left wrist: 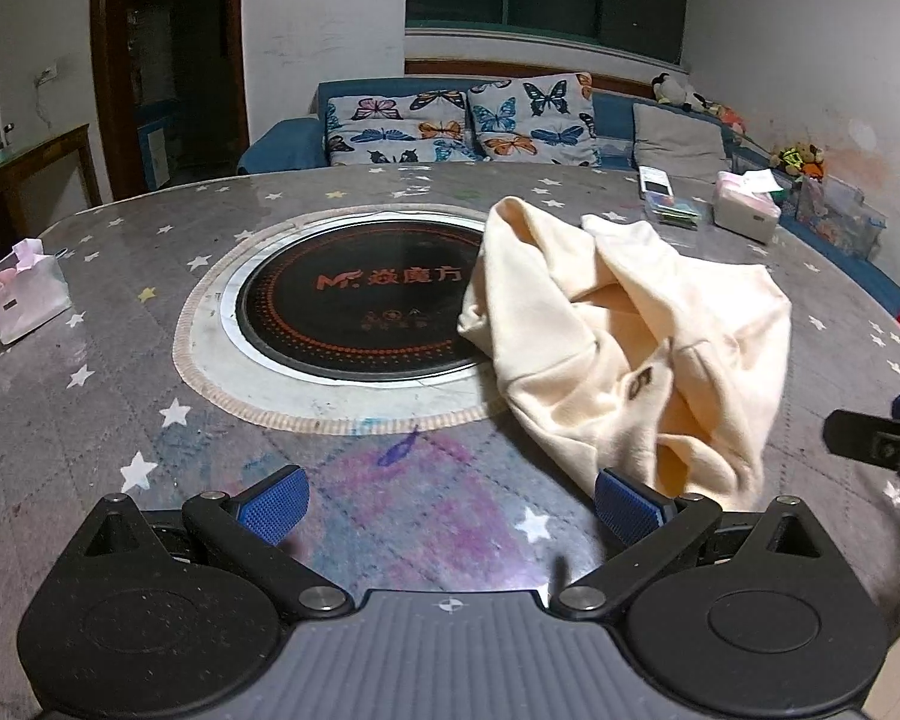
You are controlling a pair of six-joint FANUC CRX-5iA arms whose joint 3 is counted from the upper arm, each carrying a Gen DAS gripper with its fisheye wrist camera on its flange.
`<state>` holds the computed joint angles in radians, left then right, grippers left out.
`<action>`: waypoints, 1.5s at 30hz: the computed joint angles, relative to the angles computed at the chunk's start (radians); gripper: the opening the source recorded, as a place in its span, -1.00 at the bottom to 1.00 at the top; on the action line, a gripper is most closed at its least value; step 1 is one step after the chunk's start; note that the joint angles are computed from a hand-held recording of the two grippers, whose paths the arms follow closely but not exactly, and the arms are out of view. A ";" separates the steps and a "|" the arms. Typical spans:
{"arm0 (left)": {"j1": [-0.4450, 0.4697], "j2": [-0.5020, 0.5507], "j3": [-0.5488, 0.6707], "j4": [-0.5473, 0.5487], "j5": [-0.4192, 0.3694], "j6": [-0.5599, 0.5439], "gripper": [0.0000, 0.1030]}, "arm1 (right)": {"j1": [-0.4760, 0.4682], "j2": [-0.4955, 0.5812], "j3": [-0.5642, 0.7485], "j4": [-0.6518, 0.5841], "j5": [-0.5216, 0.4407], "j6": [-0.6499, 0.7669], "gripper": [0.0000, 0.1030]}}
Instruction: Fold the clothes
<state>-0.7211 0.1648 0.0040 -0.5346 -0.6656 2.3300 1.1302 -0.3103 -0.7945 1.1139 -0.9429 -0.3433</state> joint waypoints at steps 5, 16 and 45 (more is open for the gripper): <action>-0.010 -0.016 -0.014 0.008 -0.001 -0.017 1.00 | 0.020 0.005 0.006 -0.025 -0.014 0.004 1.00; -0.024 -0.021 -0.023 0.033 -0.029 -0.062 1.00 | 0.045 0.013 0.016 -0.046 -0.020 0.009 1.00; -0.031 -0.001 -0.010 0.074 -0.029 -0.144 1.00 | 0.041 0.019 0.024 -0.054 -0.004 0.020 1.00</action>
